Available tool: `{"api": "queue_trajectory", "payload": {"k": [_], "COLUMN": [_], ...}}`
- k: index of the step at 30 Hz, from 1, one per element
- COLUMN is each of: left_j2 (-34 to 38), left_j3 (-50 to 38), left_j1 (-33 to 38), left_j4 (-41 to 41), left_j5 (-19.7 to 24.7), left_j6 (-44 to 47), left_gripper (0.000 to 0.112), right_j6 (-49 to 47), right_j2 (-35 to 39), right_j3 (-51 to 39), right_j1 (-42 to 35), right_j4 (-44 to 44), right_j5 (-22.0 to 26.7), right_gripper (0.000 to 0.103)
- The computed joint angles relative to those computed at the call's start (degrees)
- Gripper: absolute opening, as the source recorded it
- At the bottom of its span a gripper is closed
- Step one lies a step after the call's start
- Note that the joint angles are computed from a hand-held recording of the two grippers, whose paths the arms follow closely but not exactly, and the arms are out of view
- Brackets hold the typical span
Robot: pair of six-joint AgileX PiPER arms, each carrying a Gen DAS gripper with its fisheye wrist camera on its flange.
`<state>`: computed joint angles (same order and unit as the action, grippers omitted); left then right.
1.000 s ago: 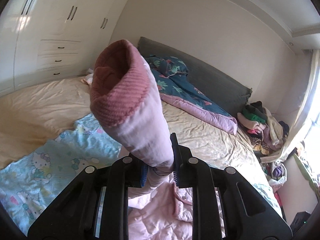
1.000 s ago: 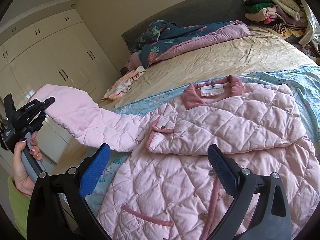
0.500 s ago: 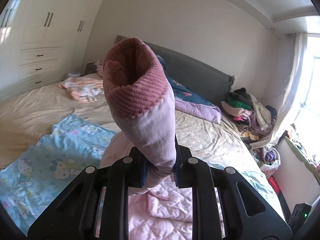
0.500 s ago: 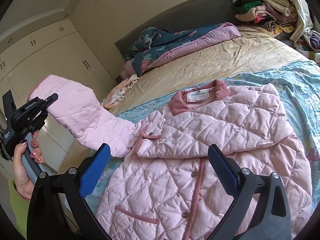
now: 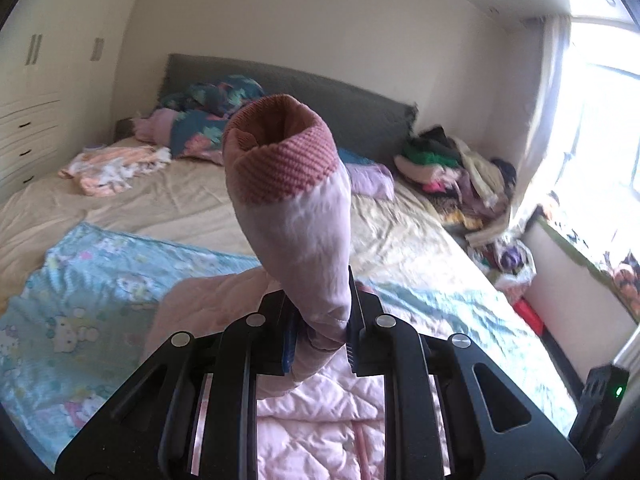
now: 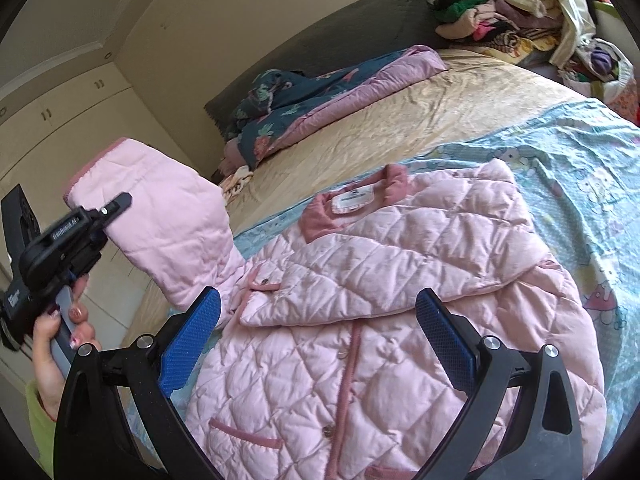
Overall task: Fold large clothes
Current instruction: 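Lift the sleeve with the left tool and swing it across the jacket, then lay the sleeve over the jacket front and open the left tool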
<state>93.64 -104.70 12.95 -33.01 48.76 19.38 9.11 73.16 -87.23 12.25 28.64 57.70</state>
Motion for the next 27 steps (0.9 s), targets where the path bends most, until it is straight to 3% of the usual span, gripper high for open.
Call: {"api": "queue_trajectory", "payload": {"k": [10, 19, 22, 23, 26, 27], "left_j2": [2.48, 5.53, 6.63, 7.13, 7.67, 7.49], "left_j3": [8.84, 14.12, 14.69, 14.75, 15.39, 16.05], "left_j1": [-10.14, -14.4, -15.87, -16.38, -18.31, -18.83], "left_j4": [2.44, 2.84, 4.99, 6.07, 9.75, 11.42], "left_j5": [-2.37, -3.96, -4.03, -3.72, -3.71, -3.59], "left_j6": [5.7, 11.42, 11.5, 11.44, 10.04, 9.84], "left_gripper": [0.012, 0.017, 0.045, 0.061, 0.067, 0.074], "right_j6": [-2.11, -4.28, -4.75, -4.75, -4.76, -4.72], "right_j2": [-1.14, -0.77, -0.37, -0.27, 0.3, 0.43], "right_j3": [6.01, 8.87, 9.61, 9.86, 10.32, 10.44], "right_j1": [-6.91, -10.71, -11.19, -11.32, -12.01, -12.17], "right_j4": [3.07, 5.02, 5.5, 5.52, 6.07, 6.17], "right_j5": [-0.38, -0.36, -0.38, -0.45, -0.24, -0.17], "right_gripper": [0.097, 0.097, 0.098, 0.098, 0.098, 0.098]}}
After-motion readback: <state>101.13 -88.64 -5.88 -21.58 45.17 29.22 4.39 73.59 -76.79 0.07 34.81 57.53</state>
